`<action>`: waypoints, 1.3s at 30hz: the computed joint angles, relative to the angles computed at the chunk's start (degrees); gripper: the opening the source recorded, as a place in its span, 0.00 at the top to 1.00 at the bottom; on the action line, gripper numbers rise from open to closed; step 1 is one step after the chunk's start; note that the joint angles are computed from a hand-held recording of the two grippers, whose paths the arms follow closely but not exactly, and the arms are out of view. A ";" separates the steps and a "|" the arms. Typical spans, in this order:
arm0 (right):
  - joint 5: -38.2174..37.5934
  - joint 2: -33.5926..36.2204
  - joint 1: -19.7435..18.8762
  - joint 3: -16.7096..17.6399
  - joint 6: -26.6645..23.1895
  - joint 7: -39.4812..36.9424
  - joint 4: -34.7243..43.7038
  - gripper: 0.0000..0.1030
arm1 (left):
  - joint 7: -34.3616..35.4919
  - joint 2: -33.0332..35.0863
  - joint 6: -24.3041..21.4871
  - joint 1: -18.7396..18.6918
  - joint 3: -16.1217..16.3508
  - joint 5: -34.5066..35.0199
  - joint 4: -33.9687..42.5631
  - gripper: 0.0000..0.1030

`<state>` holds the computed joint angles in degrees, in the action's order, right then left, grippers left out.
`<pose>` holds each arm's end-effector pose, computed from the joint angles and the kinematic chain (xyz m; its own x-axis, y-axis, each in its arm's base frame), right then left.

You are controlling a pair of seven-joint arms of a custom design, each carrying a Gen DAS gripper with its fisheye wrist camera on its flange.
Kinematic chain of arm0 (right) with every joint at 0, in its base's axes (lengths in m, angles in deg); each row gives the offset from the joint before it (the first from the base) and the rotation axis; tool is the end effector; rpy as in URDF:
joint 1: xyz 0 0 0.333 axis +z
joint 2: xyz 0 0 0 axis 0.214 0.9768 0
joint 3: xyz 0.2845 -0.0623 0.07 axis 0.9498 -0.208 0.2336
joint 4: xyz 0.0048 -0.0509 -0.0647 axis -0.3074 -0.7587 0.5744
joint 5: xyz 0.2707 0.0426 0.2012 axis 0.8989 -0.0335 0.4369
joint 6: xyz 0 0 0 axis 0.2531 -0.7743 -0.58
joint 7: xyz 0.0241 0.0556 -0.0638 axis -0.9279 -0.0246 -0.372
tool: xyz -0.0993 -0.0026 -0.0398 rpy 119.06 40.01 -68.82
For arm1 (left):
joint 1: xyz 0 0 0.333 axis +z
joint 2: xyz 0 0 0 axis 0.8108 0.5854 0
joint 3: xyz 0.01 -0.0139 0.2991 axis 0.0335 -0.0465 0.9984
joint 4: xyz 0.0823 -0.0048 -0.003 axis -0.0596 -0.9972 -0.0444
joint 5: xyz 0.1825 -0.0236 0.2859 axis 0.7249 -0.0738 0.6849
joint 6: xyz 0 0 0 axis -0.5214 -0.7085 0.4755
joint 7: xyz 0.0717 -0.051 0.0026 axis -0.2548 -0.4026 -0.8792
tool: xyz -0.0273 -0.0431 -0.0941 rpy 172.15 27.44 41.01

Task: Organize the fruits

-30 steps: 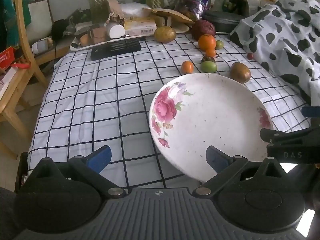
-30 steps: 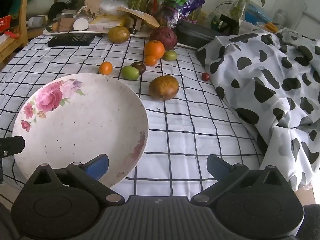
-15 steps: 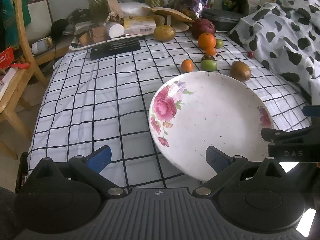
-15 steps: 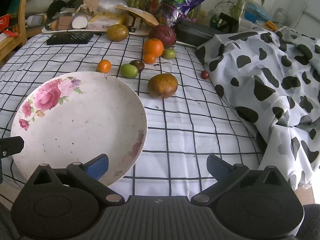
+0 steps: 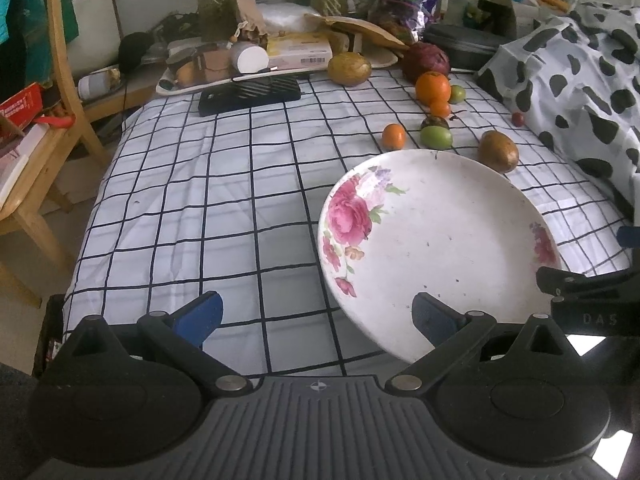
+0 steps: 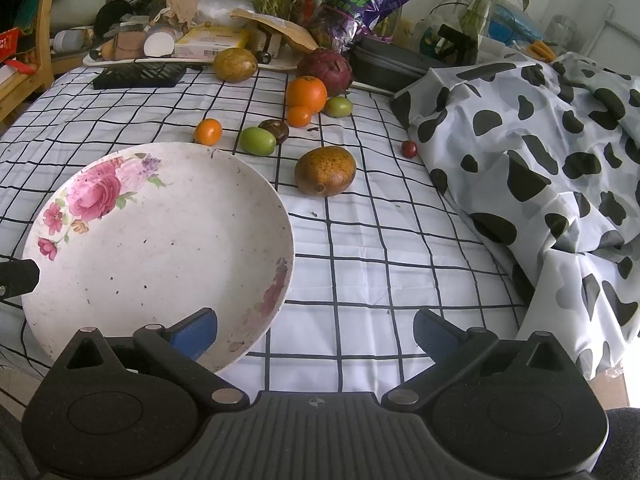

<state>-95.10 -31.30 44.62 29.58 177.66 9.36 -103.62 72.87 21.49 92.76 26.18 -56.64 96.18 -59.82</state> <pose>0.6148 0.3392 0.2922 0.5573 -0.7985 0.2276 -0.5619 -0.5645 -0.6047 0.5154 -0.3227 0.3313 0.4705 -0.8813 -0.0439 -0.7230 -0.3566 -0.5917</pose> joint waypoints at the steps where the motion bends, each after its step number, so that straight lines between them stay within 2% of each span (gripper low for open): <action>1: 0.02 0.00 0.01 -0.01 0.00 -0.01 0.00 0.00 | -0.08 0.00 -0.03 -0.02 0.03 0.03 0.01 0.00; 25: 0.96 0.25 -1.02 0.89 -1.46 -0.25 1.03 0.00 | 2.63 0.94 0.21 -0.55 0.31 1.16 1.94 0.01; 30: 1.95 0.28 -2.81 2.77 -2.14 -1.43 1.68 0.00 | 4.25 0.91 3.42 0.63 0.48 0.90 1.87 0.01; 37: 3.62 3.27 -3.40 2.09 -2.28 -0.16 6.95 0.00 | 6.32 1.71 8.39 1.53 2.19 2.92 2.82 0.00; 39: 4.06 4.51 -3.67 1.95 -2.33 0.32 8.97 0.00 | 6.19 2.22 8.29 1.44 2.89 3.70 3.64 0.01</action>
